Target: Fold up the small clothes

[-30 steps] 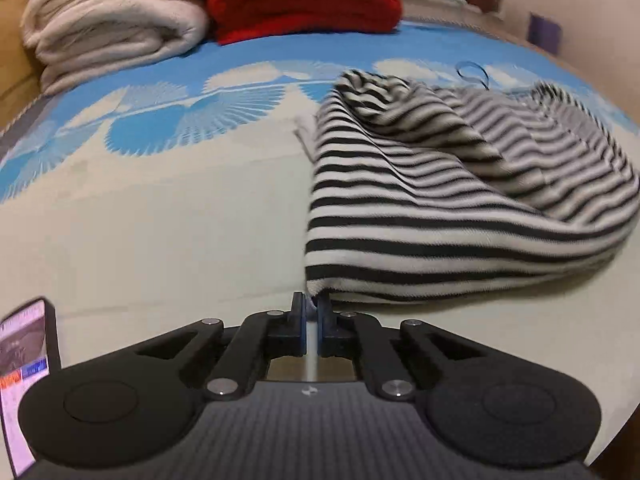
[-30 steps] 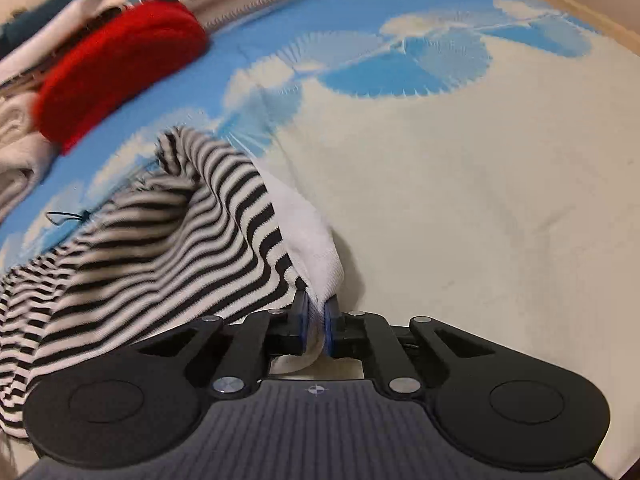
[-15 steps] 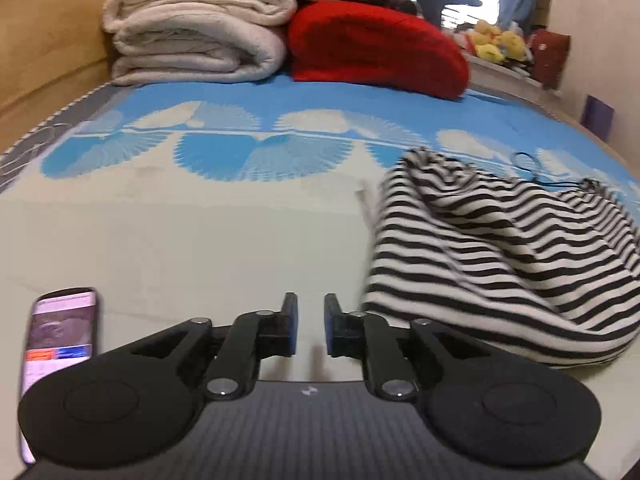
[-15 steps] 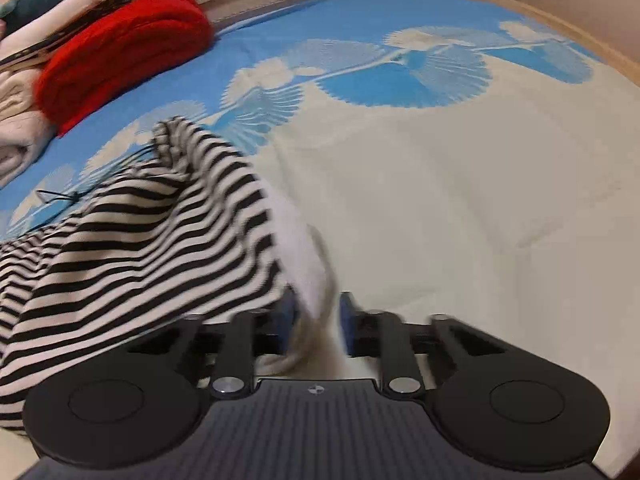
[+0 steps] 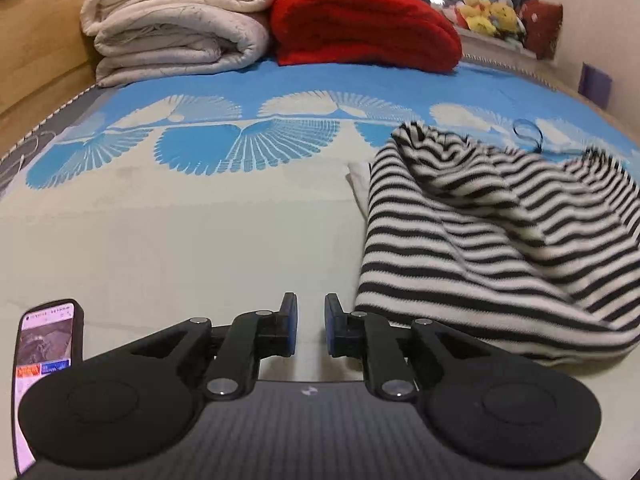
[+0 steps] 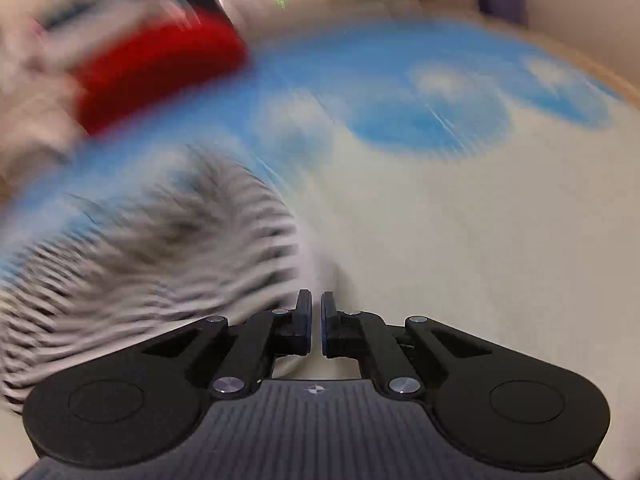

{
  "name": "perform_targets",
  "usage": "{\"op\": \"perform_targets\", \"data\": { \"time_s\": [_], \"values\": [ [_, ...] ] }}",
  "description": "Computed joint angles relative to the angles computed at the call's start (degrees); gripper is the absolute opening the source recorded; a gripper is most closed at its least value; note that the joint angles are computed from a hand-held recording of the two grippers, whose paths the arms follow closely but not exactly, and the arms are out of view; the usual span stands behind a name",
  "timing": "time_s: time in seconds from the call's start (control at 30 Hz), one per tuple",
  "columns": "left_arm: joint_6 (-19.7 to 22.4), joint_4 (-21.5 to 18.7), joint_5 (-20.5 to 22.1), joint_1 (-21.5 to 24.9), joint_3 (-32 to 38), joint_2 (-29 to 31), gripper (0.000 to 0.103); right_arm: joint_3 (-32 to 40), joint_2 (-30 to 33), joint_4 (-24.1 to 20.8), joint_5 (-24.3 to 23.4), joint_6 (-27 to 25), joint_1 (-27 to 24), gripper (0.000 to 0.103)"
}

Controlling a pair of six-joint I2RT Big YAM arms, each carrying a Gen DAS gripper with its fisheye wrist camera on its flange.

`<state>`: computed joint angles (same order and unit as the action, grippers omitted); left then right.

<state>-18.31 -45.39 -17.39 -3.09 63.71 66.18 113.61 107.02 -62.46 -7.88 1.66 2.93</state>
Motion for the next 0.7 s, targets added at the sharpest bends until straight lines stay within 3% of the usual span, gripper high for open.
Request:
{"op": "perform_targets", "data": {
  "time_s": [0.03,0.07,0.1,0.13,0.2,0.23,0.27,0.33,0.4,0.6,0.7],
  "values": [
    [-1.54,-0.13,0.13,-0.14,0.25,-0.26,0.033,-0.23,-0.18,0.65,-0.10,1.87,-0.47,0.009],
    [-3.83,-0.63,-0.61,-0.82,0.64,-0.52,0.061,-1.31,-1.14,2.59,-2.89,4.65,-1.34,0.009],
    [-6.45,-1.66,-2.46,-1.96,1.32,-0.57,0.076,-2.51,-2.20,4.31,-5.81,7.01,-1.99,0.015],
    [-9.69,-2.82,-5.77,-3.83,2.16,-0.61,0.093,-3.99,-3.48,5.99,-8.02,9.11,-2.31,0.028],
    [-11.25,-2.39,-9.59,-7.40,3.06,-1.23,0.096,-7.24,-6.29,9.01,-9.82,11.20,-1.84,0.044],
    [-11.51,-2.91,-11.09,-9.56,3.89,-1.24,0.097,-9.39,-8.22,10.84,-9.90,11.03,-1.12,0.046],
    [-12.70,-4.35,-12.88,-11.65,4.83,-0.97,0.103,-12.04,-10.47,13.12,-9.64,10.81,-0.30,0.048],
    [-17.16,-8.21,-16.39,-16.38,6.35,-0.24,0.103,-18.43,-15.65,17.35,-9.67,10.18,1.07,0.063],
    [-21.58,-11.50,-16.36,-20.18,7.01,0.62,0.103,-23.99,-20.01,19.55,-10.47,6.82,2.75,0.070],
    [-35.45,-19.82,-19.73,-27.33,7.86,5.71,0.103,-32.39,-26.52,21.21,-7.18,-0.67,9.03,0.073],
    [-35.49,-19.38,-19.10,-28.01,8.01,6.95,0.103,-34.98,-28.00,24.04,-4.71,-6.03,11.19,0.073]
  ]
}}
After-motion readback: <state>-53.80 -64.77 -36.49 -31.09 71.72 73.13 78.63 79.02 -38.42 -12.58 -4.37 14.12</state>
